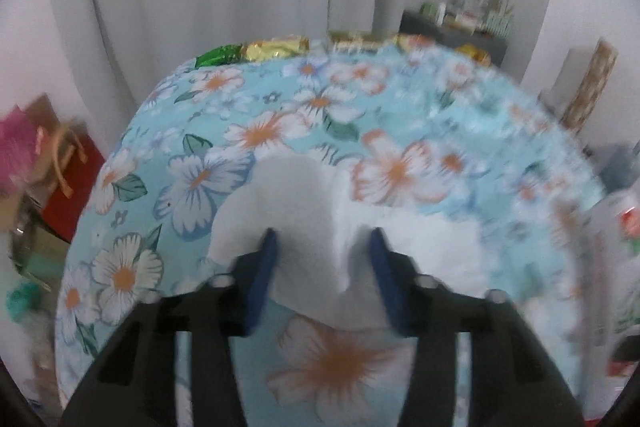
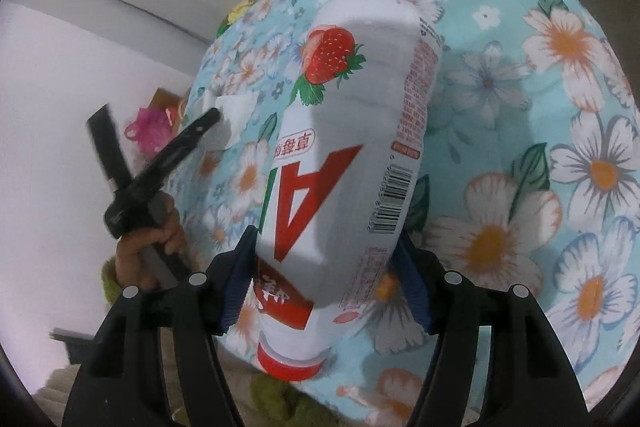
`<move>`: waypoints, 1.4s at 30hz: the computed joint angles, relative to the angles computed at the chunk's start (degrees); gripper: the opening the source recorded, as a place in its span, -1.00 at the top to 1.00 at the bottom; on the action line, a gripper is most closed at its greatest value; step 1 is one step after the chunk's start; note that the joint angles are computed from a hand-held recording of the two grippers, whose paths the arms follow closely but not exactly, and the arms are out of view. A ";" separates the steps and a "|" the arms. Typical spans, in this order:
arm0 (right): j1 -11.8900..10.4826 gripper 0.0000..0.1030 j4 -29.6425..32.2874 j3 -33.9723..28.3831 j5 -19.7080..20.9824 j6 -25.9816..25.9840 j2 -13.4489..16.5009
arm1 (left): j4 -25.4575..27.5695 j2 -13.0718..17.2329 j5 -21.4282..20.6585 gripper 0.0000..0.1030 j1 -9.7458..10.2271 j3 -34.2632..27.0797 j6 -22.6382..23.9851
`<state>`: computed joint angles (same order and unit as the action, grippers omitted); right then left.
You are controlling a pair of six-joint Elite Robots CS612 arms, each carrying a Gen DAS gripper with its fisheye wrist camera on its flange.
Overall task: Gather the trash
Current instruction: 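Grasp the white strawberry bottle with the right gripper while the left gripper grasps the white tissue, then lift the bottle and tissue off the bed and carry both over the wastebasket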
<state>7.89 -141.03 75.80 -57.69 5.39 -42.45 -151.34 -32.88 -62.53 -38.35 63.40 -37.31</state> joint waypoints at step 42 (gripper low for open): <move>-2.53 -0.23 -7.29 7.15 3.26 2.30 -2.90 | -11.05 -8.47 1.05 0.05 -7.41 17.81 4.32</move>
<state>5.36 -148.32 82.96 -54.43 7.69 -45.35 -162.39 -41.36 -61.47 -45.76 81.21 -32.99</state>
